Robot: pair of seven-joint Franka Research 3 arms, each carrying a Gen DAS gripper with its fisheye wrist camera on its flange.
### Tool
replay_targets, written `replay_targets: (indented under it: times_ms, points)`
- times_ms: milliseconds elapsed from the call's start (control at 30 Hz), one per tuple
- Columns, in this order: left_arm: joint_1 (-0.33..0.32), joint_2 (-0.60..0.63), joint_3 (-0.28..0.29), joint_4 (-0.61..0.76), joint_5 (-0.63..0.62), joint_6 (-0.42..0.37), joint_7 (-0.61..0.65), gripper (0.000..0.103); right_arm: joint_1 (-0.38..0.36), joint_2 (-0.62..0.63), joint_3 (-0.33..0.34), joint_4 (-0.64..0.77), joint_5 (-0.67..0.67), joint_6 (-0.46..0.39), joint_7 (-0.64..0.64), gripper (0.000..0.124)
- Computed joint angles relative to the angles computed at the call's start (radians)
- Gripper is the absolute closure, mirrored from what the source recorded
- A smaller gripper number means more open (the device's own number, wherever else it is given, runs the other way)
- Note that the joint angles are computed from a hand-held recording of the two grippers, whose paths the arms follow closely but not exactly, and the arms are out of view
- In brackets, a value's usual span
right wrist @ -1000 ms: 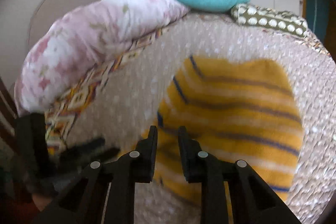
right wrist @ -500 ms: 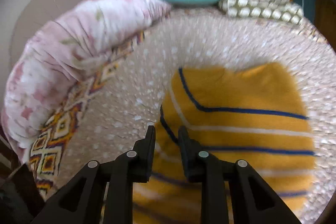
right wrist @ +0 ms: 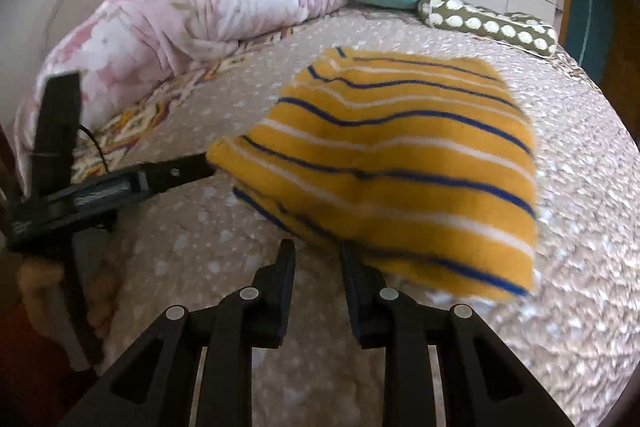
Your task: Fold small clothes
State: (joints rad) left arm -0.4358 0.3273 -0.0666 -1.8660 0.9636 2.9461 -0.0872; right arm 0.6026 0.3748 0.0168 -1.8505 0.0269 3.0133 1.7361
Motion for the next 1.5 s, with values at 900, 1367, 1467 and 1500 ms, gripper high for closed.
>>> replay_targets:
  times_ms: [900, 1367, 1467, 1500]
  points:
    - [-0.002, 0.006, -0.015, 0.015, -0.033, -0.049, 0.051, 0.020, -0.292, 0.197, 0.136, 0.355, 0.310, -0.099, -0.002, 0.044]
    - [-0.006, 0.025, -0.055, 0.068, -0.106, -0.199, 0.182, 0.020, -0.280, 0.184, 0.108, 0.287, 0.528, -0.081, -0.098, 0.083]
    - [-0.015, 0.038, -0.064, 0.098, -0.126, -0.263, 0.225, 0.020, -0.172, 0.123, -0.032, 0.213, 0.384, -0.038, 0.054, 0.070]
    - [-0.019, 0.044, -0.067, 0.111, -0.132, -0.288, 0.241, 0.020, -0.129, 0.099, -0.081, 0.183, 0.327, -0.003, 0.095, 0.070]
